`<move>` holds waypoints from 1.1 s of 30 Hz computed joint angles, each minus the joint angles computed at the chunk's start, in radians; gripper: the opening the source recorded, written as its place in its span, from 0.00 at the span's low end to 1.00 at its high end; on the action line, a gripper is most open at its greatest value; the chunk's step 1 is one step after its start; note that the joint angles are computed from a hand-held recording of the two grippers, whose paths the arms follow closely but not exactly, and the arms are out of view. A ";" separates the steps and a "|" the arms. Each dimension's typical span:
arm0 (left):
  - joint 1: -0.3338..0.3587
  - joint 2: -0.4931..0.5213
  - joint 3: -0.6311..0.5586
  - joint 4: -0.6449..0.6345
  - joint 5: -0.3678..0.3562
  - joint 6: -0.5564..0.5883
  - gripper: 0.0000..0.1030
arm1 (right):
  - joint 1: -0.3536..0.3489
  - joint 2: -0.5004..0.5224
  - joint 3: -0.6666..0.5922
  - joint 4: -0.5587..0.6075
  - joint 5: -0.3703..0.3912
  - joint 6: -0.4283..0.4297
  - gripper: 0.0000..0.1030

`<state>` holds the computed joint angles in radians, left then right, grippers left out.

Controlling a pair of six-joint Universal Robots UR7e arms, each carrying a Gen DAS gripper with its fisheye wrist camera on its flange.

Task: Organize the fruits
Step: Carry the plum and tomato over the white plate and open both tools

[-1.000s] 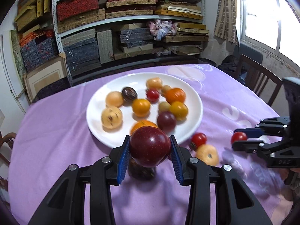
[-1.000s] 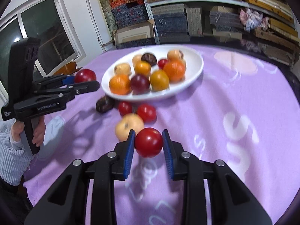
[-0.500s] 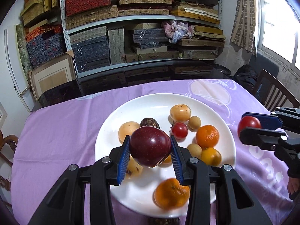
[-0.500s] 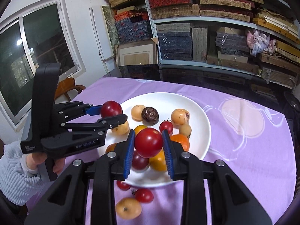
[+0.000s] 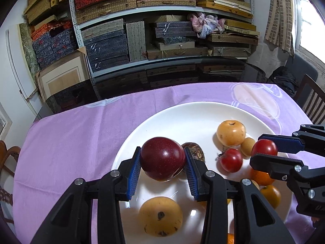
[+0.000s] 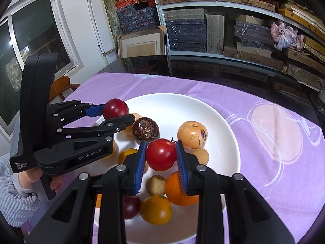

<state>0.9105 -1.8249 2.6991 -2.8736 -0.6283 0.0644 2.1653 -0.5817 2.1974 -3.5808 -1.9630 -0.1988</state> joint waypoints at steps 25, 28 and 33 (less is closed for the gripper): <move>0.072 0.080 -0.020 -0.130 -0.001 0.047 0.60 | 0.026 0.094 -0.103 0.064 -0.068 -0.055 0.28; 0.096 0.042 -0.033 -0.079 -0.032 0.013 0.79 | 0.045 0.109 -0.114 0.062 -0.093 -0.080 0.28; 0.107 -0.036 -0.054 0.052 -0.065 -0.051 0.82 | 0.058 0.109 -0.129 0.095 -0.109 -0.079 0.28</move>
